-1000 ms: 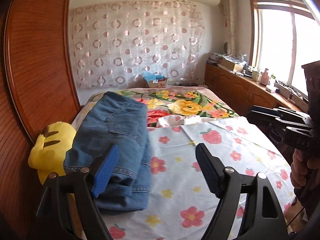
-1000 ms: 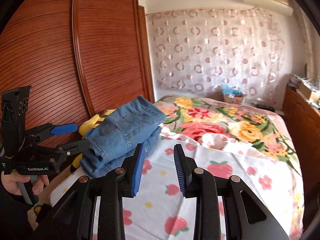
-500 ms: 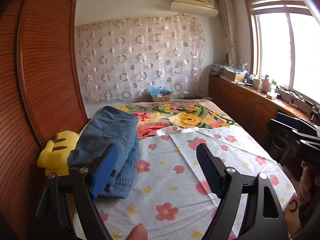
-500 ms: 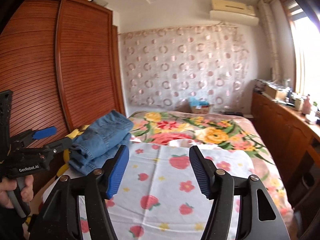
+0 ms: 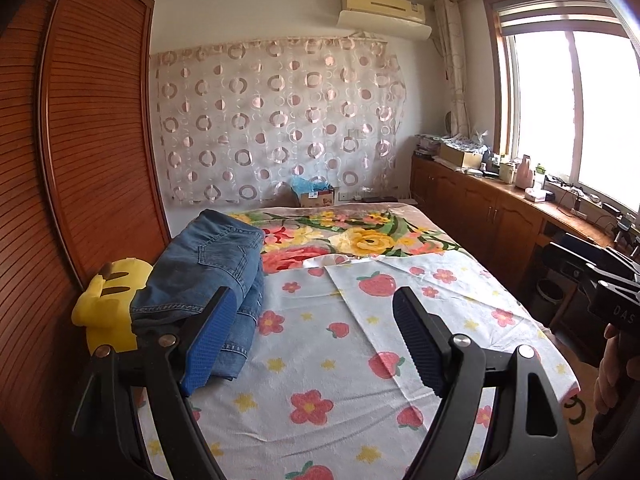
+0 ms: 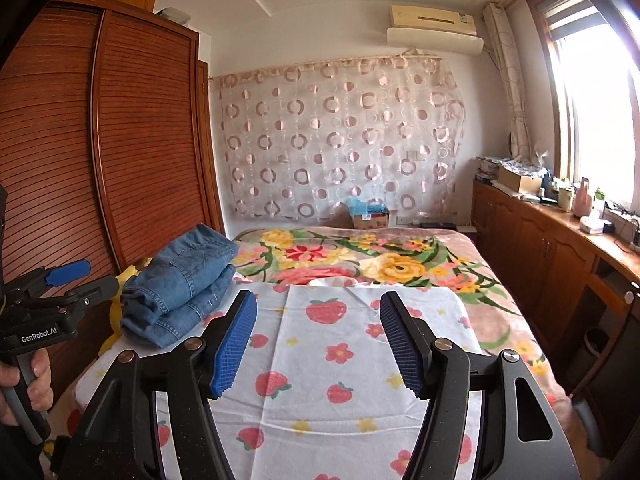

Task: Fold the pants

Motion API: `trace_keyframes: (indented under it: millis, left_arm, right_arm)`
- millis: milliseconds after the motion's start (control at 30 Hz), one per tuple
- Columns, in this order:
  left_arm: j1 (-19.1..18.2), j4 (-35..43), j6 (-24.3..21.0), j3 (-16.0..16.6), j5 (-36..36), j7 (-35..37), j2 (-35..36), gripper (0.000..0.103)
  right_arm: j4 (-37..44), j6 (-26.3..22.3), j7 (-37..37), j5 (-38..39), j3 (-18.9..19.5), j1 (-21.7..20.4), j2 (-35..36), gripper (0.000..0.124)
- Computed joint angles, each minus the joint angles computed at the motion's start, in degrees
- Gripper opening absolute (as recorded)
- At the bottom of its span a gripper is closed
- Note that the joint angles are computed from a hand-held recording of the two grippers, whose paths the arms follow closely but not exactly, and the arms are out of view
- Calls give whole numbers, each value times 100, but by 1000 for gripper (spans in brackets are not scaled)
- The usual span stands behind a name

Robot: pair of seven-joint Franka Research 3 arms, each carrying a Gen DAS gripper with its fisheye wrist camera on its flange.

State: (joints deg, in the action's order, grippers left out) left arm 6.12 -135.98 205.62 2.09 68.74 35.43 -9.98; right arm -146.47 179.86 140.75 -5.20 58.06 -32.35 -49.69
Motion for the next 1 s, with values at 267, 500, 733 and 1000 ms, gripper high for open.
trace_keyframes:
  millis: [267,500,733,1000]
  left_arm:
    - [-8,-87,2,37,33,9,-82,81]
    - [-19,-117,-15,28,-44,71,-103,81]
    - [-38,-111,-19,40,-53,86,-90,81]
    - [-44,-144,-18,45,-84,123,-116,81]
  right_arm:
    - [-15,2,134,0,105,-33,-92,66]
    - [-152,94,128,27,87,34,-129,66]
    - [-160,88,101,49,78,45,-142,66]
    - [-239,128,88,92,62,81,-197,66]
